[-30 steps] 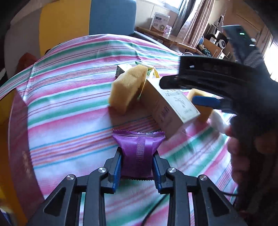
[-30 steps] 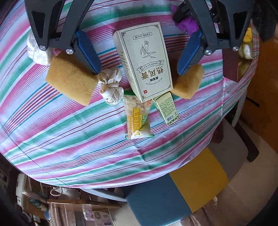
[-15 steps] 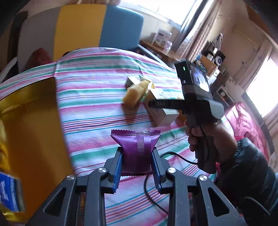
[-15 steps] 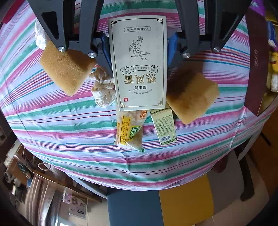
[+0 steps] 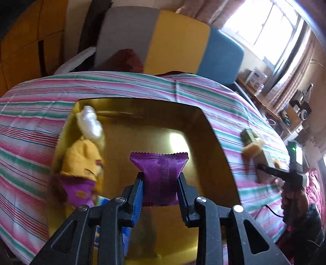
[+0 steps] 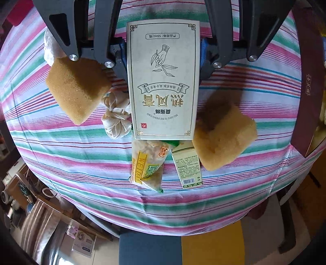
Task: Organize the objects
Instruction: 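Drop the purple packet in the tray with left gripper while right gripper grasps the white box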
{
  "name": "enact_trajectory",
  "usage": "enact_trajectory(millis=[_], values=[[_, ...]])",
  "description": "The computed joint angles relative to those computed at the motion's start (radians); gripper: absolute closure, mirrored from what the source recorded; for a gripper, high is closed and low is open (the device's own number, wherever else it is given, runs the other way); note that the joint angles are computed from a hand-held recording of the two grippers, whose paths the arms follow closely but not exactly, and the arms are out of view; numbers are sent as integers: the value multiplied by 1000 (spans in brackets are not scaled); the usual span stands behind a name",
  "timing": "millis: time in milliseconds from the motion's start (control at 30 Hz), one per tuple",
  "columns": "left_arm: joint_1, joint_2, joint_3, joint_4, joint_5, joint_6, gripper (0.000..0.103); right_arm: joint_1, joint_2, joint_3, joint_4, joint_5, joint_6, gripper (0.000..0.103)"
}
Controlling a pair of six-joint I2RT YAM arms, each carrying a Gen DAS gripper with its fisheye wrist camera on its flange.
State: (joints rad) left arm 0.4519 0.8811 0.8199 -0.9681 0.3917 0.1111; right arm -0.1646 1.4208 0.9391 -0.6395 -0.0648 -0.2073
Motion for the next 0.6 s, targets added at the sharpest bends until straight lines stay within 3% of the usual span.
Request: enact_trajectory(millis=[300, 500, 600], values=[[-25, 340, 83, 236, -85, -11, 73, 44, -38, -20, -15, 27, -22, 52], [-53, 537, 165, 332, -156, -47, 73, 57, -35, -21, -5, 25, -36, 52], [-61, 629, 210, 352, -188, -59, 67, 59, -38, -22, -6, 23, -40, 52]])
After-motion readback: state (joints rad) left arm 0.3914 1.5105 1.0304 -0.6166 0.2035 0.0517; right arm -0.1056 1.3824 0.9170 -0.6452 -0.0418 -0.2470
